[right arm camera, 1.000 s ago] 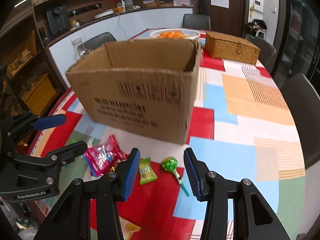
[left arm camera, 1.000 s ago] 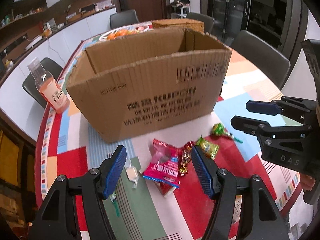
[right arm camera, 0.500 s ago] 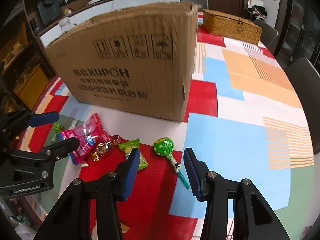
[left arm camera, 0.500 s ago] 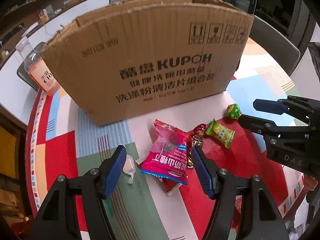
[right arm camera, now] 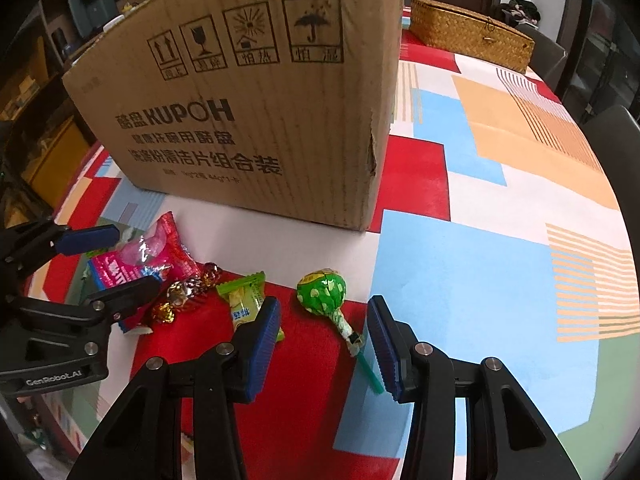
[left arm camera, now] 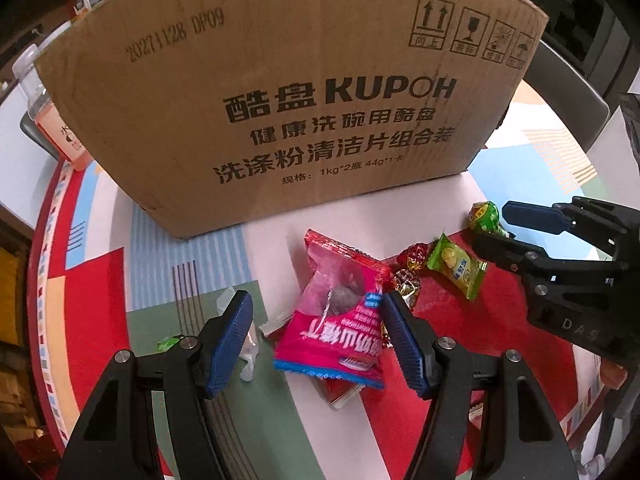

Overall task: Organize snacks
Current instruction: 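Move both tools back toward the remaining candies beside the box, then grasp the pink candy bag with the left tool while the right grasps the green lollipop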

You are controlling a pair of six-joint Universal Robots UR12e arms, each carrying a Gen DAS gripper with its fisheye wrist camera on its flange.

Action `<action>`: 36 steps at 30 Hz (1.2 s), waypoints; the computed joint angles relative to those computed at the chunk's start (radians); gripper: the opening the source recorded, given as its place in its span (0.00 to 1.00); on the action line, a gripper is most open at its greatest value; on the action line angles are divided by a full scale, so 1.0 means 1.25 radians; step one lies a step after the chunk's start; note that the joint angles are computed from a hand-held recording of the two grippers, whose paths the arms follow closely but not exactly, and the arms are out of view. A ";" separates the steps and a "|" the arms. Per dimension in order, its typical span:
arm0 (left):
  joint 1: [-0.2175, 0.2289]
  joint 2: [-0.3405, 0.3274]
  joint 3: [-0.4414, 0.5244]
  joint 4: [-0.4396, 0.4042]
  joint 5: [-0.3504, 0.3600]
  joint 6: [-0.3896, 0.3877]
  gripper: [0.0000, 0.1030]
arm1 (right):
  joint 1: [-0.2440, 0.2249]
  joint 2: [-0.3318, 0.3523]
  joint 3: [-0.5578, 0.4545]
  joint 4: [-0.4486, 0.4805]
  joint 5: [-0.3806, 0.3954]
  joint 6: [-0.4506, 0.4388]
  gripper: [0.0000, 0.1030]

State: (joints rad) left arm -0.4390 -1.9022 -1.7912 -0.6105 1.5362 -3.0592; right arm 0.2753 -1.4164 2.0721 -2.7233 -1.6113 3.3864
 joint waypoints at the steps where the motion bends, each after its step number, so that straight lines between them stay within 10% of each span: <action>1: 0.001 -0.003 0.003 -0.003 0.001 -0.001 0.64 | -0.001 0.002 -0.001 0.000 0.003 0.000 0.44; 8: 0.014 -0.020 0.004 -0.010 -0.031 -0.006 0.49 | -0.002 0.011 -0.008 0.017 0.010 0.002 0.27; 14: 0.019 -0.014 -0.012 0.008 -0.028 -0.004 0.22 | 0.010 0.013 -0.008 0.010 -0.019 -0.003 0.26; 19: 0.017 -0.012 -0.019 0.018 -0.037 -0.006 0.18 | 0.023 0.010 -0.009 0.012 -0.027 0.006 0.25; 36: 0.015 -0.015 0.006 0.031 -0.006 0.083 0.61 | 0.030 0.007 -0.012 -0.004 -0.028 0.035 0.25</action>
State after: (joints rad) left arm -0.4204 -1.9211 -1.7838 -0.5712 1.5285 -2.9561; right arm 0.3134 -1.4073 2.0568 -2.7289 -1.6462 3.4295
